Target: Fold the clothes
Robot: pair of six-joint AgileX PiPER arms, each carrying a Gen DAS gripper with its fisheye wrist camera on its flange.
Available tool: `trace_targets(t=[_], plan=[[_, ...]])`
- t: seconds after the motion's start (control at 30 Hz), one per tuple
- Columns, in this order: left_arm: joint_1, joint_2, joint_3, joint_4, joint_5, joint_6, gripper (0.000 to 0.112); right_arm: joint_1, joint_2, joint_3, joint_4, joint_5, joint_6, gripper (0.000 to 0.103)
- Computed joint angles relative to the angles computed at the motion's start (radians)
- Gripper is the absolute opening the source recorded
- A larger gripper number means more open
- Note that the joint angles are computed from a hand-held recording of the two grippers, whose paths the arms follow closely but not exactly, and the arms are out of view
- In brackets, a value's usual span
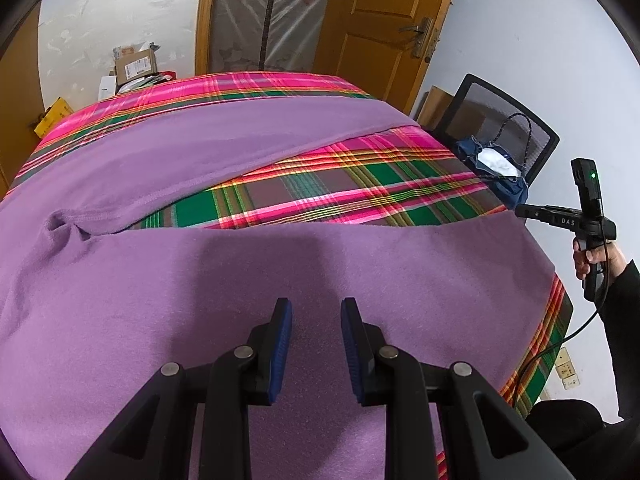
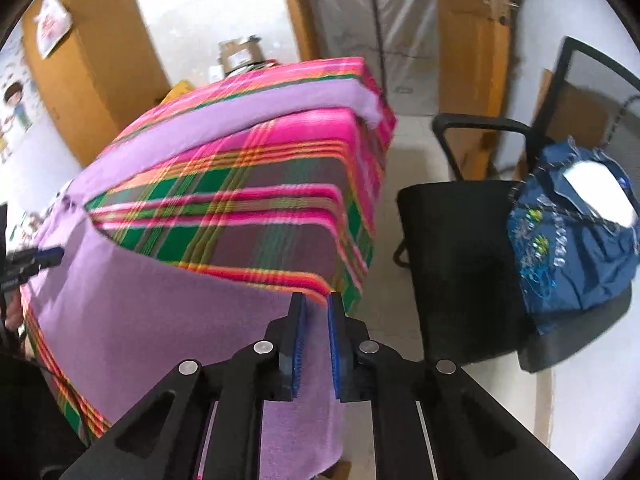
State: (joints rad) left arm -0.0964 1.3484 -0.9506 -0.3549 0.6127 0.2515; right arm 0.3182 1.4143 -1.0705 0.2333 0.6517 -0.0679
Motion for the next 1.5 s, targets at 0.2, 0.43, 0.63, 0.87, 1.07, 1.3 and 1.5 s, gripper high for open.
trace_targets(t=[0.2,0.43,0.63,0.87,1.07,1.3,1.5], plan=[[-0.006,0.004,-0.001,-0.002,-0.007,-0.007,0.025,0.127,-0.048,-0.018,-0.163,-0.014,0.201,0.028],[-0.001,-0.008,0.014,0.005,-0.020,-0.027,0.025,0.440,0.121,-0.186,-0.212,-0.063,0.301,0.028],[0.051,-0.042,0.046,0.034,-0.026,-0.065,0.025,0.575,0.354,-0.421,-0.178,-0.045,0.268,0.028],[0.139,-0.067,0.081,0.039,-0.022,-0.064,0.025,0.593,0.515,-0.633,-0.224,0.071,0.303,0.022],[0.230,-0.096,0.105,-0.004,-0.021,-0.008,0.025,0.619,0.547,-0.715,-0.253,0.098,0.346,0.023],[0.450,-0.149,0.130,-0.007,-0.023,0.038,0.025,0.636,0.635,-0.851,-0.217,0.164,0.319,0.023],[0.688,-0.152,0.132,-0.019,-0.012,0.106,0.025,0.633,0.677,-0.920,-0.209,0.205,0.319,0.024]])
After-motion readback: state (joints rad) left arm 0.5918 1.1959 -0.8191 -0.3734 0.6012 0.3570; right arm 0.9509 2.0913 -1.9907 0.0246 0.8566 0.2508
